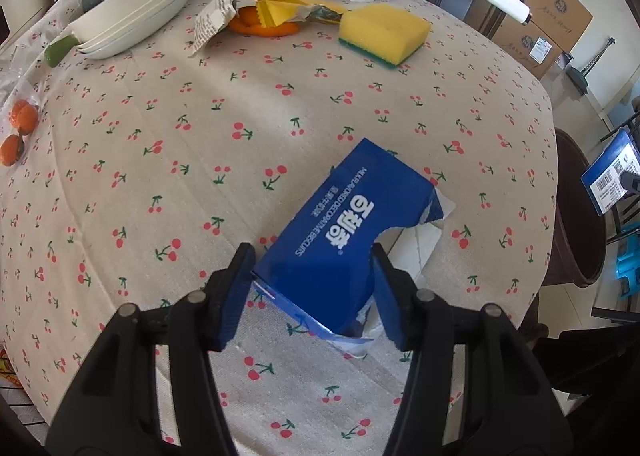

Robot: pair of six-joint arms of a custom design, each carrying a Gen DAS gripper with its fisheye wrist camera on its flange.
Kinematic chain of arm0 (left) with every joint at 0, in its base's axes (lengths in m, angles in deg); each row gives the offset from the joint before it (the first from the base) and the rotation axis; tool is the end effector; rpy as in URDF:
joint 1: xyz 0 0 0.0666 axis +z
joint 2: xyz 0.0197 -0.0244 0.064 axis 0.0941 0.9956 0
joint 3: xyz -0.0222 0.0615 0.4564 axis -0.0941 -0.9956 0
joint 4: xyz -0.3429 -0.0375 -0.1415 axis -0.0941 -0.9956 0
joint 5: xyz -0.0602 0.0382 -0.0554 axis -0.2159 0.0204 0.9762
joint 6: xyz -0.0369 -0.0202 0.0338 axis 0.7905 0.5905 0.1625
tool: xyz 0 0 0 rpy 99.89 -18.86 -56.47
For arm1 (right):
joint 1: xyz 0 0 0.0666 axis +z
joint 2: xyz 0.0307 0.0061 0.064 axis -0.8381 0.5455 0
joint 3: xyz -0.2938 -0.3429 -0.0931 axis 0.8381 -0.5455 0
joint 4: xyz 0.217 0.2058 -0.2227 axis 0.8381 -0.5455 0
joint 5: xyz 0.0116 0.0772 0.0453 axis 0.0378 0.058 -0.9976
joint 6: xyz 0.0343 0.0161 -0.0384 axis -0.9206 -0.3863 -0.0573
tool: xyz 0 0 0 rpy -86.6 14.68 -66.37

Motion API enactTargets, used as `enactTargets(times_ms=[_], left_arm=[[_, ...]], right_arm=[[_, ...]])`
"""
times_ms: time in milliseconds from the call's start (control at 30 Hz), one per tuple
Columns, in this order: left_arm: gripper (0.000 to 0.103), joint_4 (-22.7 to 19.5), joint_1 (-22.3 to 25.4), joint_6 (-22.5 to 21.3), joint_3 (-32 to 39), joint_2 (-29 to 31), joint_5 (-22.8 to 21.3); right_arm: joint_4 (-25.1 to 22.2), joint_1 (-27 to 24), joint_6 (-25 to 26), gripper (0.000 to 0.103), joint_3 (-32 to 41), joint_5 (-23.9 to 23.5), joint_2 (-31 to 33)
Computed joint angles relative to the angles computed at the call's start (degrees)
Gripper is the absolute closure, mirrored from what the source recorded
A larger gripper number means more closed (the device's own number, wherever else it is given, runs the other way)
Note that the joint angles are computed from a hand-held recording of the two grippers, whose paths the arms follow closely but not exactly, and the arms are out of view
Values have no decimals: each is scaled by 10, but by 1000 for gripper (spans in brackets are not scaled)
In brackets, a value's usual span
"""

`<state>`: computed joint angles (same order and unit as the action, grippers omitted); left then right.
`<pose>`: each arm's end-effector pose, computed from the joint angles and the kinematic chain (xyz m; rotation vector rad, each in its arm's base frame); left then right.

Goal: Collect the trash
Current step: 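Carry the tissue box and blue carton over the bin and drop both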

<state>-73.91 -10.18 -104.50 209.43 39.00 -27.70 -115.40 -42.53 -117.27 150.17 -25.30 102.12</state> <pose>0.6520 -0.1911 0.4835 1.0212 2.5823 -0.2949 0.4214 0.1022 0.5576 0.6301 2.5823 0.1037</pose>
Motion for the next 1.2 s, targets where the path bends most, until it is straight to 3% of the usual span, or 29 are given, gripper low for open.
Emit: enactTargets(times_ms=[467,867,1200], left_arm=[[46,28,-15,5,-49,-62,28],[46,42,-110,-4,-94,-99,66],[45,85,-187,34,-129,-99,83]], right_arm=[[12,-5,4,84,-11,0,-16],[2,-41,-10,83,-78,2,-69],[-9,-77,-18,83,-131,-4,-117]])
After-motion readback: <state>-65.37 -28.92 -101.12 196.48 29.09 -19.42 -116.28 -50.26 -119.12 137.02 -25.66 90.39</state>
